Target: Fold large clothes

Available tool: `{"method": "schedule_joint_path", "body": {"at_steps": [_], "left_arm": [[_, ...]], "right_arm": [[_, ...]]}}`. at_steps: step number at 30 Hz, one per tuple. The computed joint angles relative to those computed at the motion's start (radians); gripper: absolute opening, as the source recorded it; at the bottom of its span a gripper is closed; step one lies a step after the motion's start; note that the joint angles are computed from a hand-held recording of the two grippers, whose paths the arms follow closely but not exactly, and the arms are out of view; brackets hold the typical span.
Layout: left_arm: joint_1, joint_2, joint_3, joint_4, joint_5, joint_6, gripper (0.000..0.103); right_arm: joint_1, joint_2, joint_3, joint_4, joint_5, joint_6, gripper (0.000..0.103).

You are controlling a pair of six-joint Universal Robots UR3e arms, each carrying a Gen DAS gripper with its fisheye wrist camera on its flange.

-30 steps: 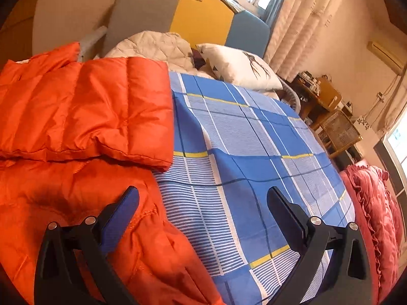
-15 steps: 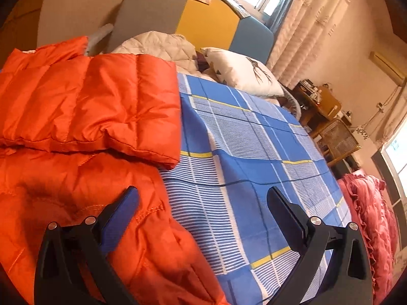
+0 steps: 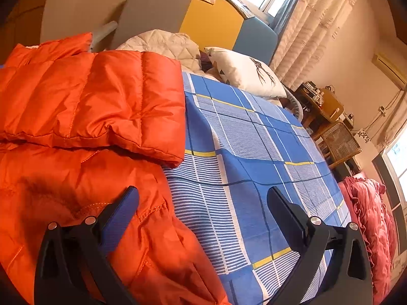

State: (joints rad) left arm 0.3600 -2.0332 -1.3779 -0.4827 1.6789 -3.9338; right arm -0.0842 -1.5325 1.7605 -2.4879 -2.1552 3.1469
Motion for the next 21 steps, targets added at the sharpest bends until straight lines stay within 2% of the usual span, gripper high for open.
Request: {"method": "schedule_joint_path", "body": {"at_steps": [4, 10, 21], "left_arm": [[-0.066, 0.019, 0.016, 0.031, 0.073, 0.074, 0.006], [-0.214, 0.003, 0.101, 0.102, 0.153, 0.253, 0.005], [-0.458, -0.084, 0.278, 0.099, 0.094, 0.544, 0.005]], "right_arm": [[-0.010, -0.017, 0.018, -0.006, 0.020, -0.003, 0.100], [-0.041, -0.035, 0.021, 0.005, 0.066, -0.014, 0.100], [-0.065, -0.058, 0.010, 0.038, 0.114, -0.036, 0.100]]}}
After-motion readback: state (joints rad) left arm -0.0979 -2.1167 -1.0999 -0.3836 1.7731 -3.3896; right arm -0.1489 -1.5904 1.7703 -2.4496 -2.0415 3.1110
